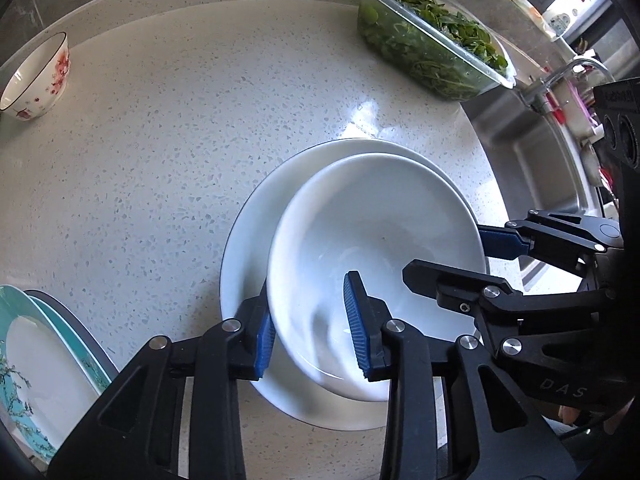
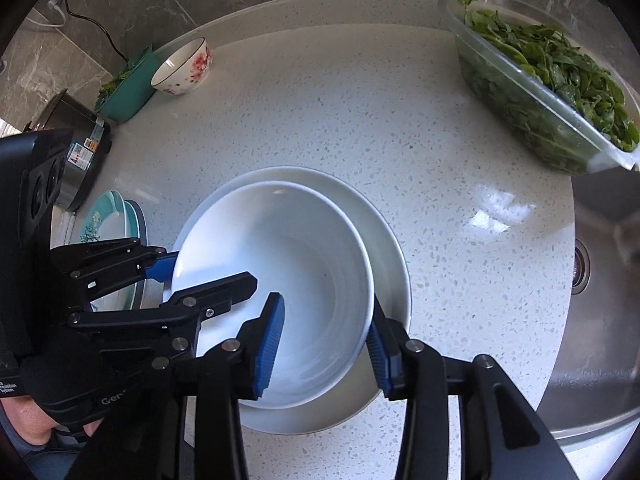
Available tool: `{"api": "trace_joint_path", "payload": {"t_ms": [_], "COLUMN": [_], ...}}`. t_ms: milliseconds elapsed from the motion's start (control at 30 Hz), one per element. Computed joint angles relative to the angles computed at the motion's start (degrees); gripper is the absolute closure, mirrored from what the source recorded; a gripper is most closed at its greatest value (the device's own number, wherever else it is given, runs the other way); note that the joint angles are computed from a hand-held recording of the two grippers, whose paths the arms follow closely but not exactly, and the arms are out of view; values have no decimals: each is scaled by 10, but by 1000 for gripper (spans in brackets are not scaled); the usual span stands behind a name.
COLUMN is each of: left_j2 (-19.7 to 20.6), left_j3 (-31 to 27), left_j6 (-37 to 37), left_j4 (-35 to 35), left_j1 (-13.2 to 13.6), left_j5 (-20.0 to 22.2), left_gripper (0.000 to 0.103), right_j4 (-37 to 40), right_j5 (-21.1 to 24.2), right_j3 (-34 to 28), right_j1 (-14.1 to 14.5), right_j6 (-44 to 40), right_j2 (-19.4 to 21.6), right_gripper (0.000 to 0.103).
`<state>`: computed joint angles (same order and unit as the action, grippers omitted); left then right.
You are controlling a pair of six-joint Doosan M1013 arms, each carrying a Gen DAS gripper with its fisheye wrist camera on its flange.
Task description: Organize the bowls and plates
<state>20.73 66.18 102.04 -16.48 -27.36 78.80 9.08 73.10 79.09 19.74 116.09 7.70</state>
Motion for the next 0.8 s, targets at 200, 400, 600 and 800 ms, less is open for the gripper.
{"api": "trace_joint_path", "payload": {"t_ms": [200, 400, 600, 800], "left_j2": [-7, -7, -9, 17], "left_j3": [0, -10, -31, -101], "left_j6": [7, 4, 2, -10], "left_j4": [-10, -32, -95, -167], "left_j1": [4, 14, 36, 88], "left_j5": [-12, 1, 16, 41], "left_gripper": [55, 30, 17, 17], "right_j4": [11, 16, 41, 105], "right_j5": [-17, -22, -36, -52], "right_j3": [9, 4, -29, -95], "right_j1": [-8, -14, -28, -52], "right_j6": [12, 18, -10, -79], "right_j2": [-13, -23, -20, 21], "right_gripper": [53, 41, 33, 27]}}
